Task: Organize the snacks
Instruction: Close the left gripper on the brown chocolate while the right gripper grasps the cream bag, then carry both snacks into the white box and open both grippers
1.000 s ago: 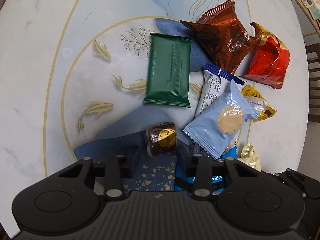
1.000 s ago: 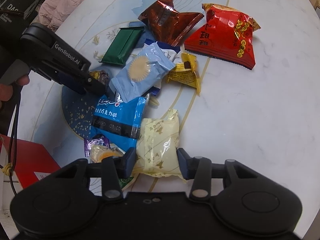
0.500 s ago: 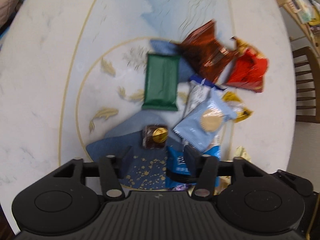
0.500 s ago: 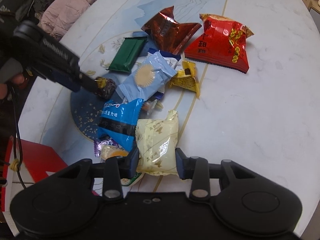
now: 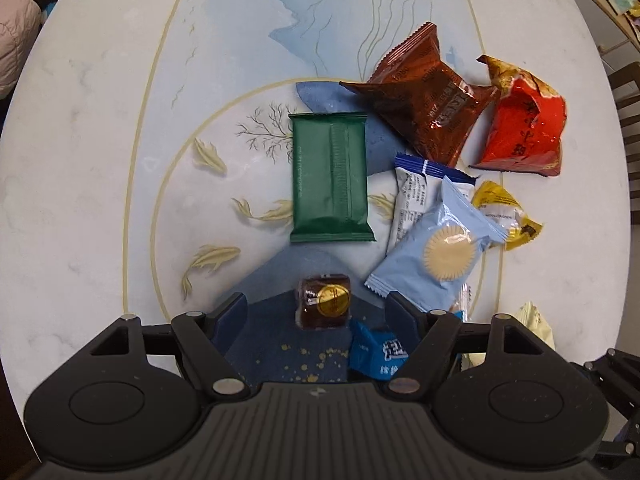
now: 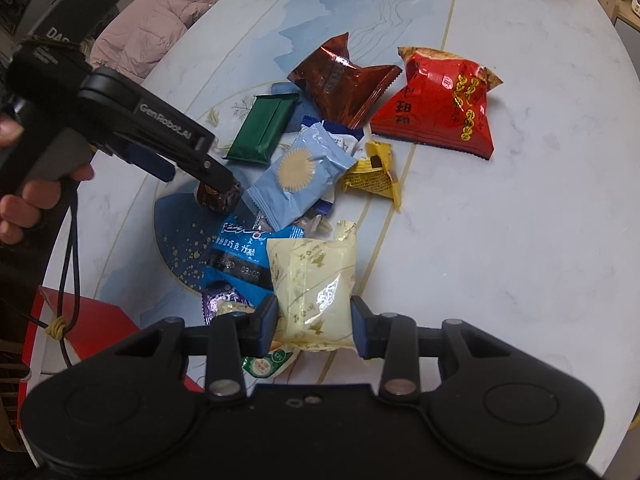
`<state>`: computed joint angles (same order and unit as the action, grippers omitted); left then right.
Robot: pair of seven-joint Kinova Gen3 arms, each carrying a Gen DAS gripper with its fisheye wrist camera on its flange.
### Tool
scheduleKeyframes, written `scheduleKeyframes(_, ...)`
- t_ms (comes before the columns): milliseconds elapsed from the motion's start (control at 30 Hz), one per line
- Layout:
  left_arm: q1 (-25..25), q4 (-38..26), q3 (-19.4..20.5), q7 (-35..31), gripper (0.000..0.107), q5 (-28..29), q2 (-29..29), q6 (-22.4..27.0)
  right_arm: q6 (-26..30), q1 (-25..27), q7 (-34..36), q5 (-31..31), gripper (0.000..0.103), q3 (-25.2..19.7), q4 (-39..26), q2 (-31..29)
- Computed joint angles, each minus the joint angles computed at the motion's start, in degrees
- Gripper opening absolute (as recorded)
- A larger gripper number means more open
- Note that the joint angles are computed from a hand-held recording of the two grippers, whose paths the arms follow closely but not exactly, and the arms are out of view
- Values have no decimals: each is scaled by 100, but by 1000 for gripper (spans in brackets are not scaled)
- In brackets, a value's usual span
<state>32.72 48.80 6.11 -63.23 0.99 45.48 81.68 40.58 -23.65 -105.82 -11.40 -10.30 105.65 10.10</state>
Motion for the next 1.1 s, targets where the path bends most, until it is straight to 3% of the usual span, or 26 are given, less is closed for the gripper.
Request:
scheduleKeyframes(233, 90, -571, -17, -127, 50, -45, 414, 544, 4, 41, 54, -62, 37, 4, 7, 11)
scheduleKeyframes(300, 88, -568, -32, -131, 39, -29, 438, 525, -4, 42, 57, -69, 37, 5, 9, 13)
scheduleKeyframes(400, 88, -430, -32, -190, 31, -18, 388, 354, -33, 70, 94, -123, 37, 1, 29, 17)
scheduleKeyframes(667, 54, -16, -27, -157, 29, -1, 87, -7, -54, 21, -39, -66, 37, 14, 64, -57)
scheduleKeyframes(1100, -196, 1199, 161, -214, 29, 143, -1246, -736, 28, -276, -884, 455, 37, -108, 158, -808)
